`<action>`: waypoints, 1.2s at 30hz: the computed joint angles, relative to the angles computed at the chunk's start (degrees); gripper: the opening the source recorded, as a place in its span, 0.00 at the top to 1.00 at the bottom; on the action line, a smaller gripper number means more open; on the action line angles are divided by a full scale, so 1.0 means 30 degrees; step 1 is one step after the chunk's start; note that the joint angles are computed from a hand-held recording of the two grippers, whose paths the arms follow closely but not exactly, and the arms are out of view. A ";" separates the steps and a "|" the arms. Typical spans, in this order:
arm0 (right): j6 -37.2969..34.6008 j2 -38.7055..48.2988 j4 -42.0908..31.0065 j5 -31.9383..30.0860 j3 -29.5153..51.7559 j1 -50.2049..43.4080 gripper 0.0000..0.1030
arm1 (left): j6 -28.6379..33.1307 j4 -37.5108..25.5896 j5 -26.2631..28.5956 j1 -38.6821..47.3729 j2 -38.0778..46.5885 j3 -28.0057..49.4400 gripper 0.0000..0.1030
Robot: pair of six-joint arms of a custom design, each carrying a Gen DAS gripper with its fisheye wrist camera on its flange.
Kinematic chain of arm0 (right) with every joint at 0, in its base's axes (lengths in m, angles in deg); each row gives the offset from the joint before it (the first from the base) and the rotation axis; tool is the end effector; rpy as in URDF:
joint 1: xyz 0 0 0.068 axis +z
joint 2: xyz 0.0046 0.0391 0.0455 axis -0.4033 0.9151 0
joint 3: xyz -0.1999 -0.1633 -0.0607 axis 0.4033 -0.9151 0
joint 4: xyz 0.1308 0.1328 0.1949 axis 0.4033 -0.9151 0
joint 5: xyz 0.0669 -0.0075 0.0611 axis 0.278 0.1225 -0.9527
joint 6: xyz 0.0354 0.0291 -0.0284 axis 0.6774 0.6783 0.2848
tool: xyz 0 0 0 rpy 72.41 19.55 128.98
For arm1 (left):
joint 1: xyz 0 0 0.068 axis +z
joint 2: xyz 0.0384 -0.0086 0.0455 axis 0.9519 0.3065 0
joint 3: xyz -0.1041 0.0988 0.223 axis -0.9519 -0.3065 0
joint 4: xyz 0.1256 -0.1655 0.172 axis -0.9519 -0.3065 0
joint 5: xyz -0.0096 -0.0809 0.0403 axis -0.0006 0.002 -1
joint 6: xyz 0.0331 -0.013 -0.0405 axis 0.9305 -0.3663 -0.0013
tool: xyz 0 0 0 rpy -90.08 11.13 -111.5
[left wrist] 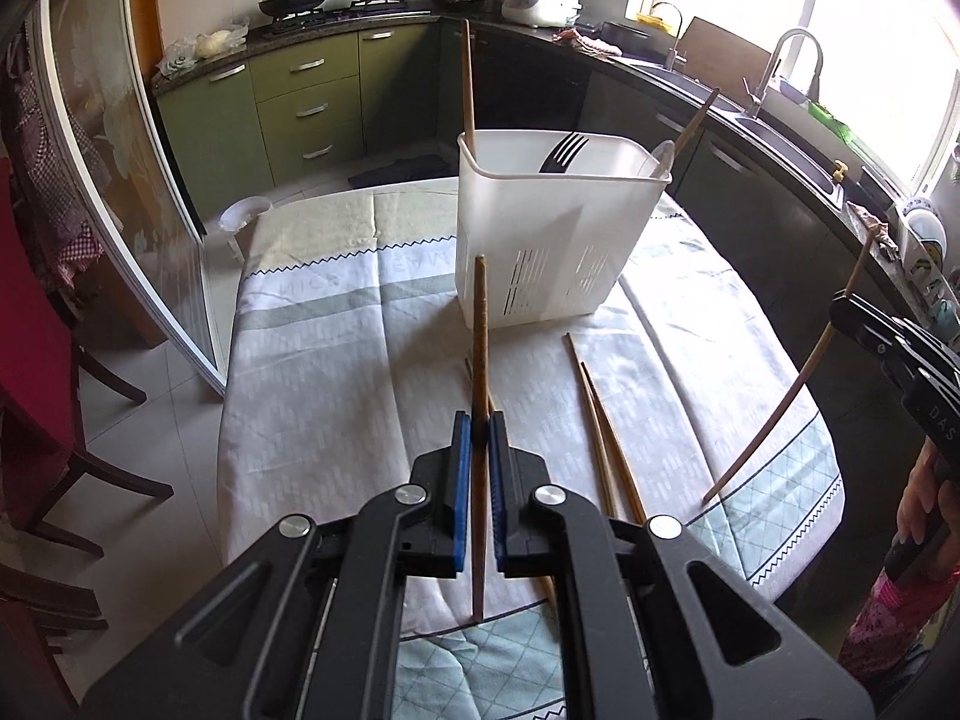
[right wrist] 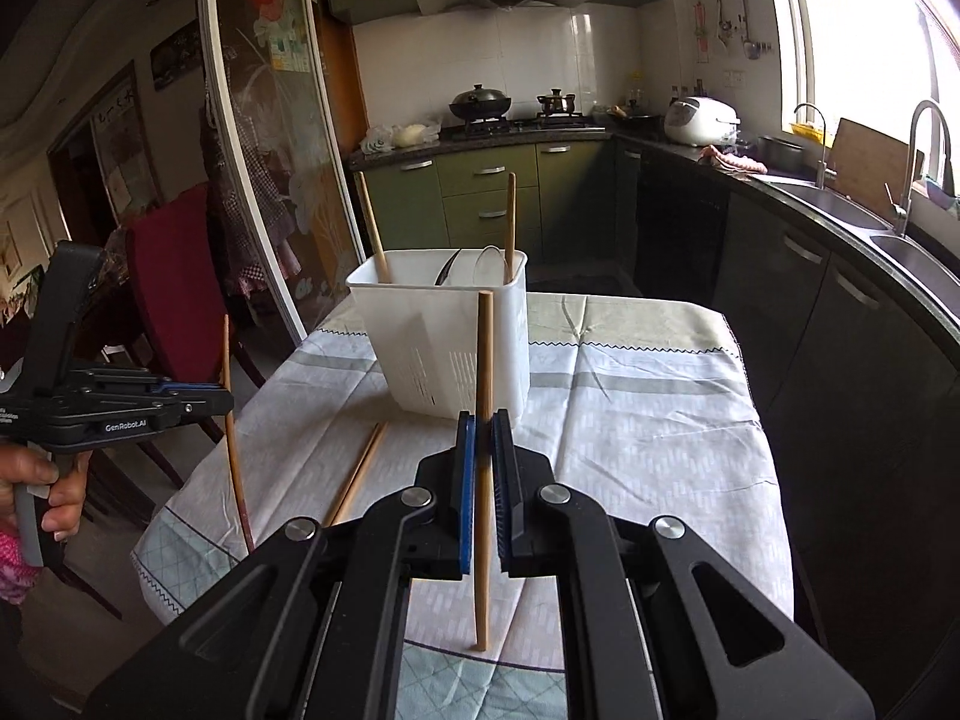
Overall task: Organize utensils
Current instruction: 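Lift both held chopsticks upright above the table, then carry both chopsticks over the white basket and open both tools to drop them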
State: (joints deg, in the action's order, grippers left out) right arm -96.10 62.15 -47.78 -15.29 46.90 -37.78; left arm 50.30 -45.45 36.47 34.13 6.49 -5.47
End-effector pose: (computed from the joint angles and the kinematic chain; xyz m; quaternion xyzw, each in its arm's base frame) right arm 0.1418 -0.0139 0.3744 -0.1638 0.8731 0.1641 0.4289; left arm 0.1674 -0.1198 0.3854 0.0433 0.9524 -0.0534 0.2970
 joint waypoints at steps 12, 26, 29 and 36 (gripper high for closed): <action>-0.3948 0.1085 -0.4864 -0.4417 0.3226 -0.4484 0.94 | -0.0915 -0.1065 -0.1863 -0.2159 -0.0832 0.1677 0.94; 0.5575 0.5278 0.1185 -0.5256 1.1097 -0.1463 0.94 | 0.2426 -0.3195 -0.1652 -0.0279 0.7275 1.6561 0.94; 0.8193 0.5734 0.4490 -0.2862 1.1449 0.0414 0.94 | 0.3029 -0.4355 -0.1702 0.0253 1.0431 2.1797 0.94; 0.8630 0.7928 0.7995 0.3750 1.1038 0.5566 0.94 | 0.3974 -0.0932 -0.2035 0.1703 1.1571 2.0010 0.94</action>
State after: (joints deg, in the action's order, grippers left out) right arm -70.21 85.93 -23.79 -4.04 80.01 -21.08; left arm 62.22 -48.24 30.37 39.24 41.20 54.56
